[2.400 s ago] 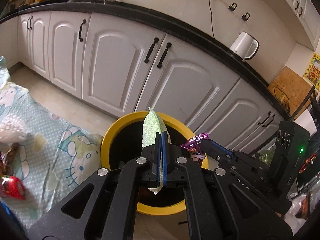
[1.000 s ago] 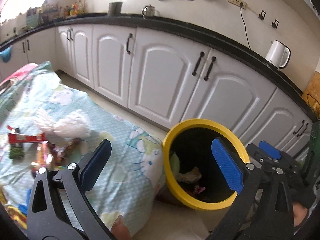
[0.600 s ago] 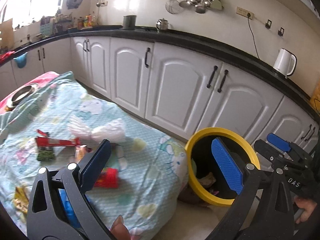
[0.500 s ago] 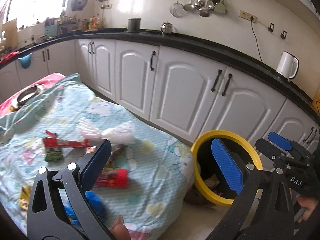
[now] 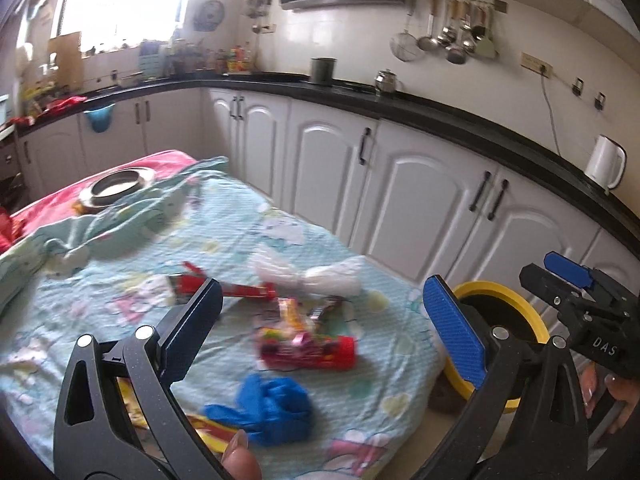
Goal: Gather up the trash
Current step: 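Grasp the yellow snack wrapper with the left tool while the right tool grasps the white tissue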
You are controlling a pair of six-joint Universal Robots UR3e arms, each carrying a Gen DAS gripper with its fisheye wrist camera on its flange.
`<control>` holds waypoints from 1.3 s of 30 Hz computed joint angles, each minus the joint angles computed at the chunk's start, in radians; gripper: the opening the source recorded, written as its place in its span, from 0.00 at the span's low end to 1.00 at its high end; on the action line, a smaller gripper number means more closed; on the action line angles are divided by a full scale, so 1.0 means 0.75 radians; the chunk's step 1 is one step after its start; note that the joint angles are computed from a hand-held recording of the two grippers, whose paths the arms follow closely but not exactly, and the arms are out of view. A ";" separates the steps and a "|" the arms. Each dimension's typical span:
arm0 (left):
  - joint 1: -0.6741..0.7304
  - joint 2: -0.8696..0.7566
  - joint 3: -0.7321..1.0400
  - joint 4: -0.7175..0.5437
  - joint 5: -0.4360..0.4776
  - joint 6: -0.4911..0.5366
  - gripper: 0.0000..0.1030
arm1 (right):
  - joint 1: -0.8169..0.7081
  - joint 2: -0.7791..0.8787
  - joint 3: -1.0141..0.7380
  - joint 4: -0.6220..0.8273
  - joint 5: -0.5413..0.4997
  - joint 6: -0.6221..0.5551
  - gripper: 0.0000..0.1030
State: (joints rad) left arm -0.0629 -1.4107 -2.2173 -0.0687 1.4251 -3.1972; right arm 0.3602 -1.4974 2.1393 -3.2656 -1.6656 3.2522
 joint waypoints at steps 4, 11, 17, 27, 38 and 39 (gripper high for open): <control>0.125 0.115 -0.078 -0.039 -0.053 0.022 0.90 | 0.058 0.090 -0.117 0.021 -0.005 -0.008 0.71; 0.400 0.363 -0.224 -0.169 -0.192 0.086 0.90 | 0.137 0.232 -0.310 0.082 -0.023 0.007 0.71; 0.639 0.534 -0.293 -0.324 -0.331 0.154 0.90 | 0.170 0.317 -0.420 0.114 -0.023 0.025 0.71; 0.984 0.858 -0.383 -0.775 -0.505 0.356 0.90 | 0.178 0.437 -0.552 0.160 -0.033 0.026 0.71; 1.328 1.277 -0.422 -1.693 -0.685 0.712 0.77 | 0.109 0.612 -0.744 0.299 -0.004 -0.019 0.71; 1.363 1.308 -0.418 -1.789 -0.706 0.746 0.75 | 0.103 0.639 -0.775 0.318 0.007 -0.024 0.71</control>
State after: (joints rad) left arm 0.9592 -0.4294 -2.5307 -1.4104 0.8958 -2.6378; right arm 0.4374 -1.0179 1.5582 -3.0268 -1.6607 3.2343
